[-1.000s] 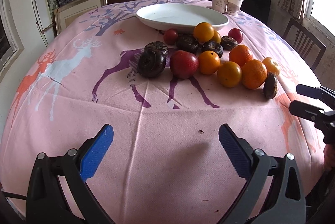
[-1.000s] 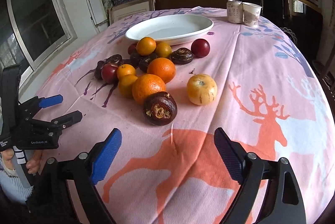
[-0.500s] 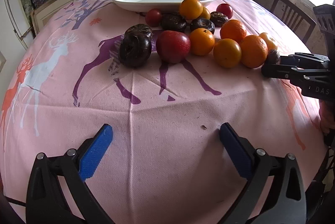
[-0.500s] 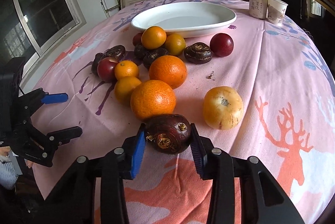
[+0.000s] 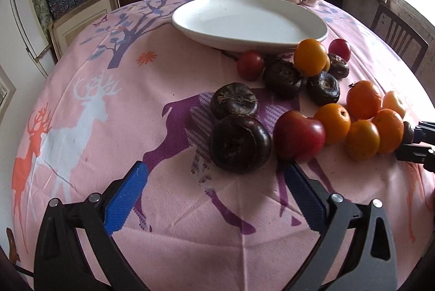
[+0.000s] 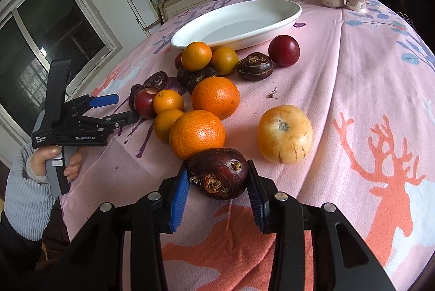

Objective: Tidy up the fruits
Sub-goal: 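Grasp a dark brown fruit with the right tool while the left tool grasps another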

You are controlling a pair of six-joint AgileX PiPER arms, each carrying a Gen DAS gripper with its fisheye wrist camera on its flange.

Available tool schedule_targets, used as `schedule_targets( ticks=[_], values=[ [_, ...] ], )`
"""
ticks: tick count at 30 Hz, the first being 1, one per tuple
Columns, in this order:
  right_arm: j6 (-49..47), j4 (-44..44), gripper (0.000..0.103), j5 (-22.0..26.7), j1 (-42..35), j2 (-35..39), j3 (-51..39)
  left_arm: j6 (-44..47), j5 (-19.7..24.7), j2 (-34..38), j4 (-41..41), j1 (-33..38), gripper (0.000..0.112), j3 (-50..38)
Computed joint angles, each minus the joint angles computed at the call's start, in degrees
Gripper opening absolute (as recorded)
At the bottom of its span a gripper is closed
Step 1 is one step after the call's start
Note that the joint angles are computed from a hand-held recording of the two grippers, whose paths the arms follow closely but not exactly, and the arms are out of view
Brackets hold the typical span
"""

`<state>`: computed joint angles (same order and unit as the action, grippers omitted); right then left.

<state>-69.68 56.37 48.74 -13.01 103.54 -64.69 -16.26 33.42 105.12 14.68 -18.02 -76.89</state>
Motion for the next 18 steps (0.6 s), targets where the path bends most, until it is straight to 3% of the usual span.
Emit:
schedule_targets(
  ticks=[2, 3, 4, 6, 8, 13, 18],
  values=[
    [-0.01, -0.07, 0.041, 0.0, -0.05, 0.0, -0.05, 0.09, -1.06, 0.61, -0.74, 0.7, 0.097, -0.17],
    [-0.03, -0.12, 0.041, -0.11, 0.0, -0.03, -0.02, 1.2, -1.84, 0.54, -2.41, 1.32, 0.089, -0.02],
    [-0.04, -0.15, 0.041, -0.13, -0.02, -0.02, -0.03, 4.5, -2.3, 0.82, -6.2, 2.16, 0.073, -0.59],
    [-0.07, -0.17, 0.041, -0.07, -0.1, -0.02, -0.05, 7.43, -2.46, 1.89, -10.21, 2.64, 0.064, -1.97],
    [-0.13, -0.18, 0.041, -0.03, -0.15, -0.01, -0.06, 5.26, -2.49, 2.84, -6.96, 1.41, 0.062, -2.96],
    [-0.12, -0.14, 0.041, -0.06, -0.11, -0.03, -0.06, 8.41, -3.82, 2.25, -9.97, 1.02, 0.044, -2.12],
    [-0.39, 0.32, 0.041, 0.37, -0.54, 0.05, -0.02, 8.71, -6.26, -0.26, -12.04, 1.07, 0.044, 1.28]
  ],
)
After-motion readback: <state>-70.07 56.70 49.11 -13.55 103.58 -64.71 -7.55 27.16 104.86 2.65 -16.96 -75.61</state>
